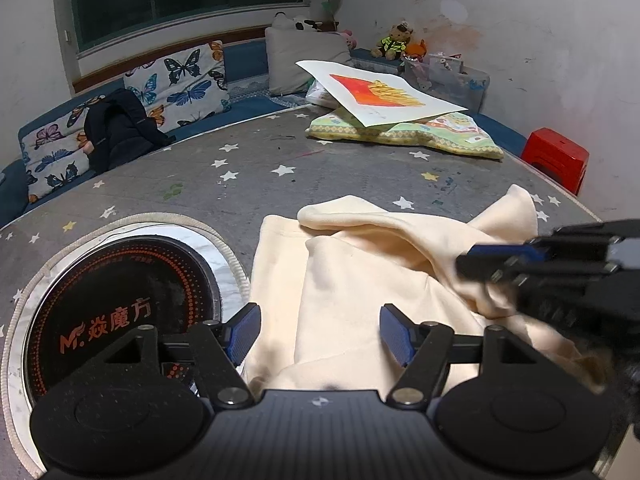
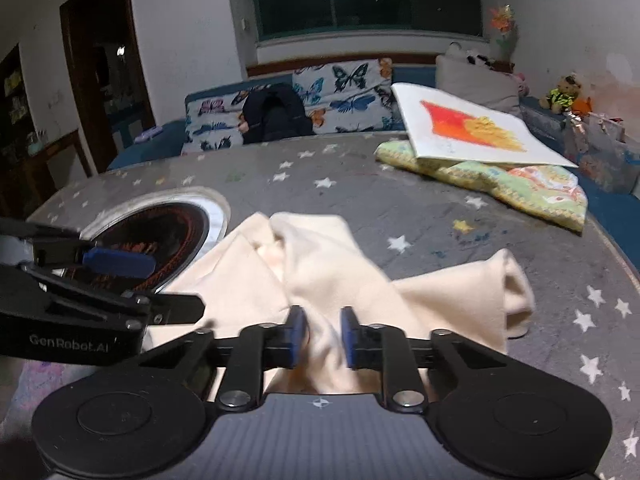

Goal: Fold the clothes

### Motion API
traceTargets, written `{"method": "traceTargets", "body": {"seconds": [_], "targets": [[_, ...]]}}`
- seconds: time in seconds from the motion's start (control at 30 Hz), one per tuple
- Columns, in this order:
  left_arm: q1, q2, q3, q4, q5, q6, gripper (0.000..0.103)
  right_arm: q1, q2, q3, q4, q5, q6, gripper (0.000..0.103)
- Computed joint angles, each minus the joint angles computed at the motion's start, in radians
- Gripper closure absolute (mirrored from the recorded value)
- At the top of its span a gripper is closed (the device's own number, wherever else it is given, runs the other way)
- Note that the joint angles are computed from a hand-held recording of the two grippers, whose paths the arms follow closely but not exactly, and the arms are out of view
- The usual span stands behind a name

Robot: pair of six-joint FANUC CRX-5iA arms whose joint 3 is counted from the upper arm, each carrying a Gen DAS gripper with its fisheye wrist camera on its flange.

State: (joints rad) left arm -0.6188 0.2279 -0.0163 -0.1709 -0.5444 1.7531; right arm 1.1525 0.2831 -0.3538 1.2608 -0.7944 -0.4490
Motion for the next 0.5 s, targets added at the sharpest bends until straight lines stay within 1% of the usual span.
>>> {"method": "traceTargets", "body": {"seconds": [0.13, 0.37, 0.47, 0.5], "targets": [[0.002, 0.007, 0.008, 0.007, 0.005, -0.008, 0.034, 0.006, -0.039, -0.043, 0.048, -0.062, -0.069, 0.096], [0.006, 0.047, 0.068, 0.019, -0.009, -0.004, 0.026, 0.035, -0.097, -0.095, 0.025, -0.177, -0.099, 0.097], [0.003, 0.074, 0.107, 0.026, -0.019, -0.004, 0.022, 0.044, -0.108, -0.103, 0.005, -0.180, -0.095, 0.096], [0.001, 0.084, 0.120, 0.024, -0.026, 0.000, 0.022, 0.042, -0.115, -0.108, 0.003, -0.156, -0.106, 0.093]]}}
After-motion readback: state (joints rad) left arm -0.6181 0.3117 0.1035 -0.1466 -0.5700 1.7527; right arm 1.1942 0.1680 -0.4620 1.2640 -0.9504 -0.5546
